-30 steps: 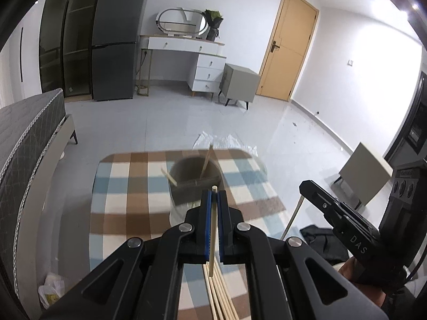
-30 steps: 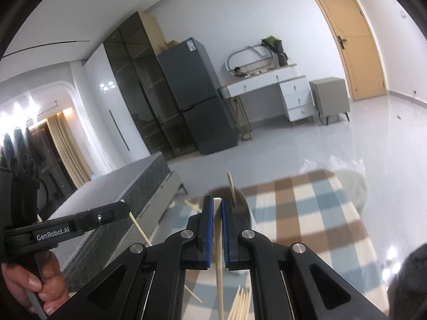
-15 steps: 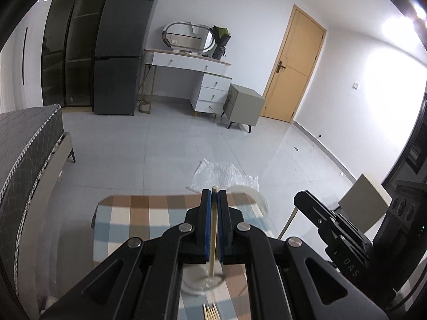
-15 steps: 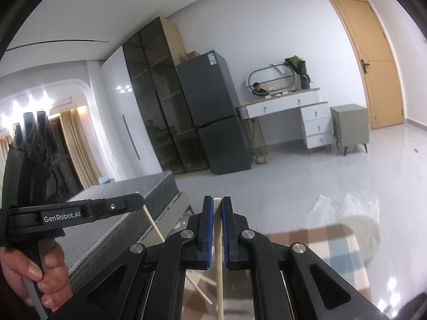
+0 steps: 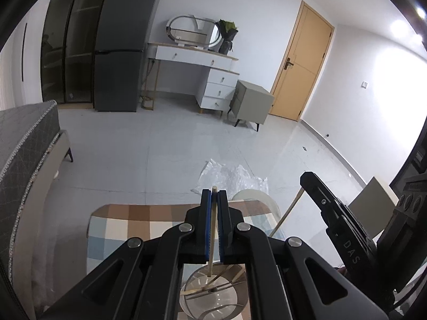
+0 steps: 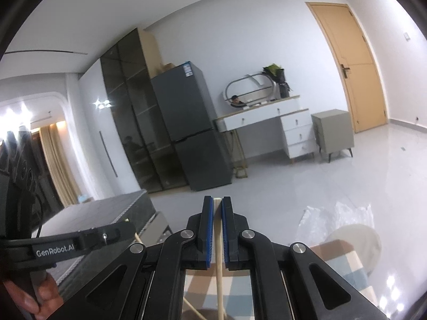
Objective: Organize utensils
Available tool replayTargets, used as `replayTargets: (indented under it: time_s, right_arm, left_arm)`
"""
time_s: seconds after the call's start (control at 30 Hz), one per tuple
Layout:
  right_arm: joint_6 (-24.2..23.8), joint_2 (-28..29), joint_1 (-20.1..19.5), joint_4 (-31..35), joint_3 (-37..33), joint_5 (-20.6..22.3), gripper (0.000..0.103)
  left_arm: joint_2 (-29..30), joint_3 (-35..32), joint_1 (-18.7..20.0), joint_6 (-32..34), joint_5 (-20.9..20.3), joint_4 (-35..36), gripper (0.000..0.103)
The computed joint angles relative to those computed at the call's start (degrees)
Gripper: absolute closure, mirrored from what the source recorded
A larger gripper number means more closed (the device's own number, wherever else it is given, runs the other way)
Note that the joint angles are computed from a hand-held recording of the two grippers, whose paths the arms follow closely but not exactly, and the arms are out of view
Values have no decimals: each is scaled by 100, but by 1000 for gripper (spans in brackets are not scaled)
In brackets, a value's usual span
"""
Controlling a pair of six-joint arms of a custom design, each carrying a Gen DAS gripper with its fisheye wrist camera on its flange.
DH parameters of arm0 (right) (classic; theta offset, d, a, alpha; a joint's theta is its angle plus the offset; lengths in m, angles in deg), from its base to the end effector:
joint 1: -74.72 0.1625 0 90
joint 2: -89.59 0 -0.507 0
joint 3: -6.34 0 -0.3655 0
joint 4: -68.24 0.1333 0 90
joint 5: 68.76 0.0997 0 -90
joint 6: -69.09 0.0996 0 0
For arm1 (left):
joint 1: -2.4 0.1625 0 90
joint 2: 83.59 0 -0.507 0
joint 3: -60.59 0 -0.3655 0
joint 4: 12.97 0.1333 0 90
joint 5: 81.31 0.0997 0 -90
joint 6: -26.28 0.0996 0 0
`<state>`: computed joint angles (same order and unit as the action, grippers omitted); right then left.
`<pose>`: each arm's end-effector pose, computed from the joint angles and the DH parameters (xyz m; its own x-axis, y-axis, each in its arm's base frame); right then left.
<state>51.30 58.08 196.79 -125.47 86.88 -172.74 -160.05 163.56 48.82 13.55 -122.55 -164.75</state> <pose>0.5218 -0.6270 0.1770 -0.7888 -0.4812 0.3823 -0.5755 0.3601 -0.7342 -0.2387 -0.5529 0.4962 -0.8818 0.0061 -0.4716 0.3778 0.6077 -0.6985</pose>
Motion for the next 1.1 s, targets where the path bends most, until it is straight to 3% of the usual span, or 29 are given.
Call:
replayTargets:
  time_s: [0.4, 0.77, 0.83, 0.87, 0.9, 0.93, 1.0, 1.1]
  right_arm:
    - [-73, 24, -167, -60, 161, 69, 97]
    - [-45, -283, -243, 630, 669, 182, 94]
    - [16, -374, -260, 827, 795, 193, 92]
    - [52, -404, -273, 901, 839, 196, 90]
    - [121, -440, -272, 1054, 853, 124, 79]
    - [243, -491, -265, 1202, 886, 32, 70]
    - [456, -596, -280, 1225, 1016, 56, 70]
    - [593, -750, -239, 1094, 1214, -13, 66]
  left_arm:
    - [-3, -65, 53, -236, -265, 426, 103]
    - [-1, -365, 45, -817, -551, 1703, 101]
    - [-8, -480, 34, -1127, -544, 2193, 86]
    - [-35, -485, 22, -1259, -552, 2307, 70]
    - [-92, -427, -6, -1338, -555, 2285, 58]
    - [-136, -370, -48, -1411, -499, 2252, 54]
    - [-230, -296, -183, -1626, -251, 2356, 48]
    - [-360, -223, -382, -1863, 51, 2516, 46]
